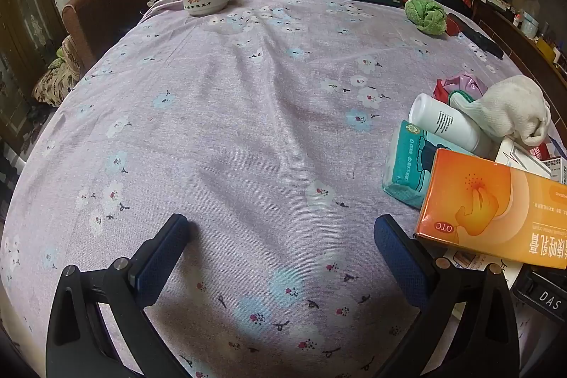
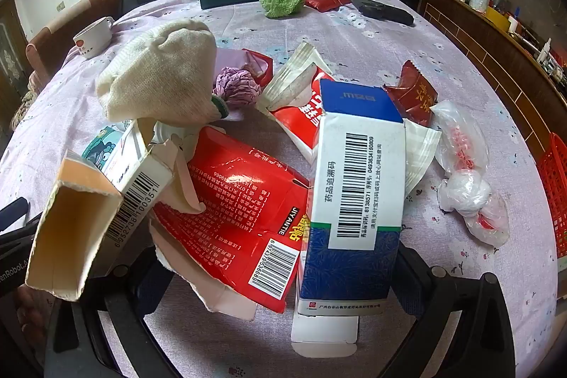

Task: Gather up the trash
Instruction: 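Move both tools toward the pile of boxes on the bed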

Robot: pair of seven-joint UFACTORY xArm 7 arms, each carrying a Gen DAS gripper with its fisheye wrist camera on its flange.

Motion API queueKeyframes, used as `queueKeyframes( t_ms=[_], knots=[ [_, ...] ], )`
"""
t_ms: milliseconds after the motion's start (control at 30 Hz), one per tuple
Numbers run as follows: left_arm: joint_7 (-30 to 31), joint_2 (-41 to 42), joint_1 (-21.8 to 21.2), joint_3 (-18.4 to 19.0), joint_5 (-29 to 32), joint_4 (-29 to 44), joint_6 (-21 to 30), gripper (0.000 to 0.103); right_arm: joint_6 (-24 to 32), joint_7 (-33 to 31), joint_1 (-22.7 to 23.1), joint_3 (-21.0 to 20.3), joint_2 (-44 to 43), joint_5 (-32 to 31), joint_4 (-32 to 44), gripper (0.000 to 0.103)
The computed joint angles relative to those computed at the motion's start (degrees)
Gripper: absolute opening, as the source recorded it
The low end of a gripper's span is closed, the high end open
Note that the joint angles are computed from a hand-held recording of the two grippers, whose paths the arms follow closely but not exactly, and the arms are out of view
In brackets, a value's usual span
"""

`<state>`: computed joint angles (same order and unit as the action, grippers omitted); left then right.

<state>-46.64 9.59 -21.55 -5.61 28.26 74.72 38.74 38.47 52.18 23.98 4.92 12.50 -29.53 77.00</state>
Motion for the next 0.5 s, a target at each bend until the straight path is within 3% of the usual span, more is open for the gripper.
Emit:
queueKeyframes(
  t_ms=[333, 500],
  knots=[
    [0.2, 0.0, 0.1, 0.2, 0.2, 0.1, 0.5, 0.103, 0.0, -0.2, 0.0, 0.0, 0.1, 0.2, 0.1, 0.103],
    [-7.2, -6.0, 0.2, 0.2, 6.6, -6.1, -3.8, 0.103, -0.3, -0.9, -0.2, 0.0, 0.1, 0.5, 0.0, 0.103]
  ],
)
